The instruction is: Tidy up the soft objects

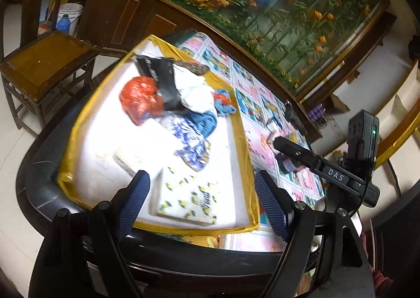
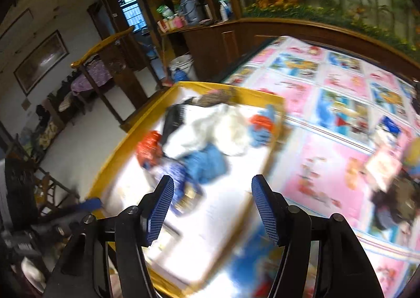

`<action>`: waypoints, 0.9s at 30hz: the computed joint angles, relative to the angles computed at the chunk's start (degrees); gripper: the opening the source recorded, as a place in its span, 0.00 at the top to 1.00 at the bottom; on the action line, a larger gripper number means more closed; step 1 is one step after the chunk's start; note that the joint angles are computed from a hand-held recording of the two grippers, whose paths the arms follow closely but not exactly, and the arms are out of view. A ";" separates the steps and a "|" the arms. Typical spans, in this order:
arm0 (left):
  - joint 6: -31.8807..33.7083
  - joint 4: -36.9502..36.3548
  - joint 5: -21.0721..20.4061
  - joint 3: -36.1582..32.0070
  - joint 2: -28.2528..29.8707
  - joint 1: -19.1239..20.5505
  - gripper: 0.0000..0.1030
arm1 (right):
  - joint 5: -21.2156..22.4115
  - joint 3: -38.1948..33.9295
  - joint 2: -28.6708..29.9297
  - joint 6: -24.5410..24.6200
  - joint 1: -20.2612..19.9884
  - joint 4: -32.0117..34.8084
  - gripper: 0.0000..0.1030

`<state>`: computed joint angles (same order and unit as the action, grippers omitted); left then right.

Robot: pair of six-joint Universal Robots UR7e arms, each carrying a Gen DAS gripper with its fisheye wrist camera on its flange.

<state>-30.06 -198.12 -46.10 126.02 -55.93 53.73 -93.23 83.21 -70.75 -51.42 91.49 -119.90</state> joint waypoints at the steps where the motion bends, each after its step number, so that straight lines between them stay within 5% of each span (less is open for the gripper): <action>1: -0.02 1.18 -0.28 -0.58 0.37 -0.24 0.20 | 0.01 -0.03 -0.97 -0.31 -1.03 -0.36 0.40; 13: 2.16 17.77 -5.25 -13.57 10.35 -3.22 0.20 | 4.32 -14.00 -4.13 5.85 -16.06 5.49 0.36; 27: 2.24 40.31 -6.00 -35.34 24.53 -2.16 0.20 | 9.92 -26.56 -0.89 9.89 -21.39 10.12 0.35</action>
